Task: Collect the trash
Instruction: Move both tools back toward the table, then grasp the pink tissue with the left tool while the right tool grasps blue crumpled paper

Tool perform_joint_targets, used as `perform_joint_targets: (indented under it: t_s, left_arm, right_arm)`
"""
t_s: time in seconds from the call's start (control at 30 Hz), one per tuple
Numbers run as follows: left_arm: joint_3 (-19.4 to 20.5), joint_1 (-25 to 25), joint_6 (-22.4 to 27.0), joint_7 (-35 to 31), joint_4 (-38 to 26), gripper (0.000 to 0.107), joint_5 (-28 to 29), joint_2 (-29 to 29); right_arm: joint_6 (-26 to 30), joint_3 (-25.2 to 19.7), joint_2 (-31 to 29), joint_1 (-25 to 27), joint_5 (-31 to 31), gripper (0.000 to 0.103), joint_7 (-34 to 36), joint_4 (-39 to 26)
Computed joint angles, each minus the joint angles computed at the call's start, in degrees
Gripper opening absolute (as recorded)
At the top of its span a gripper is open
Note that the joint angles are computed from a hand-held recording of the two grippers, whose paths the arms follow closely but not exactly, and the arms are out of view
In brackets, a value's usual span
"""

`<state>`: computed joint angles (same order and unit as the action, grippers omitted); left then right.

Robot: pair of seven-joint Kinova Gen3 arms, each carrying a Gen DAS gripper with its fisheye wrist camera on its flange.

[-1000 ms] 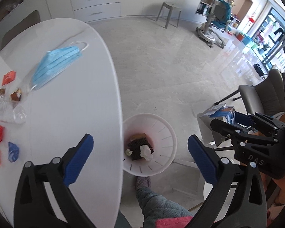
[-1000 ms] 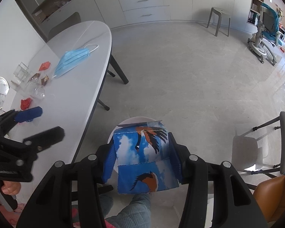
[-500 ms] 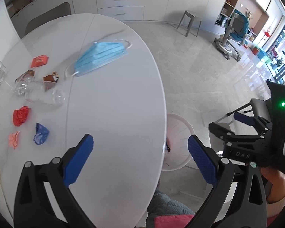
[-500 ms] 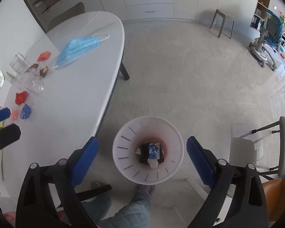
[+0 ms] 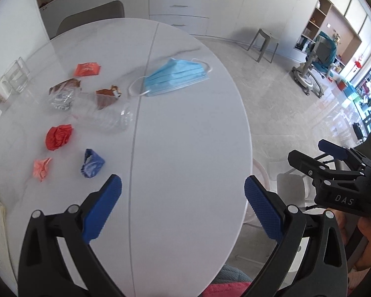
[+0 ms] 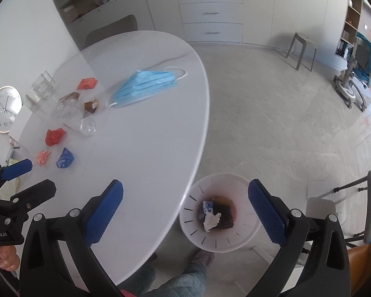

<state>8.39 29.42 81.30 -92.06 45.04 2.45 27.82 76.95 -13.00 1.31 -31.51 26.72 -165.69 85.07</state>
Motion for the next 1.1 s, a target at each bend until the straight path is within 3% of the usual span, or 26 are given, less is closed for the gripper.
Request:
perform_joint_targets:
  t_s: [0.3,0.57,0.7,1.0,1.1]
  left_arm:
    - [-1.6,-8.8,-6.4,-2.3,7.6,0.095,1.6,-3.2]
    - [-2.9,-17.0,-8.5,-3.4,9.0,0.095,3.1,-1.4]
    - [-3.3,-19.4,-8.6,-3.8,7.1,0.095,3.2,1.6]
    - [-3.9,-21.3,-5.9,-2.5,-0.9,0.093,2.9,10.0]
    - [-4.0,-21.1,-4.4,-1.8,-4.2,0.087,2.6,12.8]
  right_arm:
    - [-3.4,2.2,10.2,-3.5,-1.4,0.100,8.1,-10.6]
    - [-7.9,5.6,20.9,-5.7,-5.6,0.100,20.5,-21.7]
    - [-9.8,6.9,25.9,-5.3,-8.9,0.100,26.8,-27.0]
    - [-6.8,9.5,38.0,-4.7,-16.1,0.100,40.7,-41.7]
    - [-4.9,9.9,41.0,-4.1,-18.7,0.095,43.3,-45.7]
